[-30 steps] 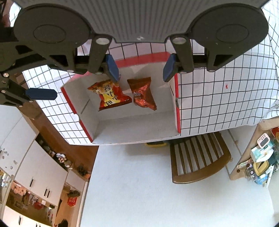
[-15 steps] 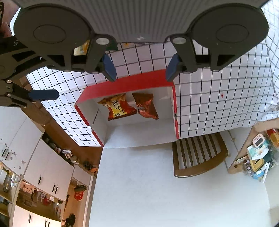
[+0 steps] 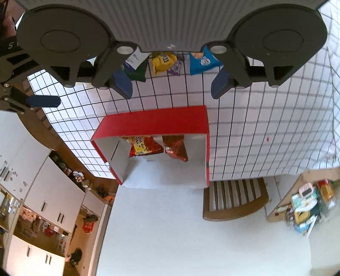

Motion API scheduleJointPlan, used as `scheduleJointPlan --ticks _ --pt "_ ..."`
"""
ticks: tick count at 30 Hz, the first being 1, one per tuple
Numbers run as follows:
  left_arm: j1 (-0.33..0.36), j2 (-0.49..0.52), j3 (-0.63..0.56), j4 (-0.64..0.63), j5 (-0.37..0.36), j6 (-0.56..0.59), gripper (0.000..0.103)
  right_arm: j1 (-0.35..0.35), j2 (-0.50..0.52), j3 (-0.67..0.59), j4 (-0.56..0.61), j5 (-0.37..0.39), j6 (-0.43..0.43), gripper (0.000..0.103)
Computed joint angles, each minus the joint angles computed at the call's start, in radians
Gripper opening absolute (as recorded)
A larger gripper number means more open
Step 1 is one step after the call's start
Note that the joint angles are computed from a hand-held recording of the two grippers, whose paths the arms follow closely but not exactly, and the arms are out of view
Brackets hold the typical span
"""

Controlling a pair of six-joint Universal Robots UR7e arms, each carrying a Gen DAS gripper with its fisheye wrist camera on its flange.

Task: Organize snacks
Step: 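Withdraw both tools from the box back toward the snack pile, then grasp the blue cookie packet with the left gripper while the right grasps the clear pastry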

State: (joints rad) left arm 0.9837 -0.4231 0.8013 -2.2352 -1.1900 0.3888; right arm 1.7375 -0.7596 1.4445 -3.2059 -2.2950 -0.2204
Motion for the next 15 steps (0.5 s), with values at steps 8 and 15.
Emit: scheduleJointPlan --ticks 8,15 --pt "0.037 0.008 -0.001 0.069 -0.008 -0.119 0.092 -0.032 -0.013 0.098 -0.112 -0.004 0.061 0.103" --pt "0.049 0.026 0.033 0.026 0.083 -0.159 0.092 -0.076 -0.017 0.146 -0.113 -0.036 0.146 0.102"
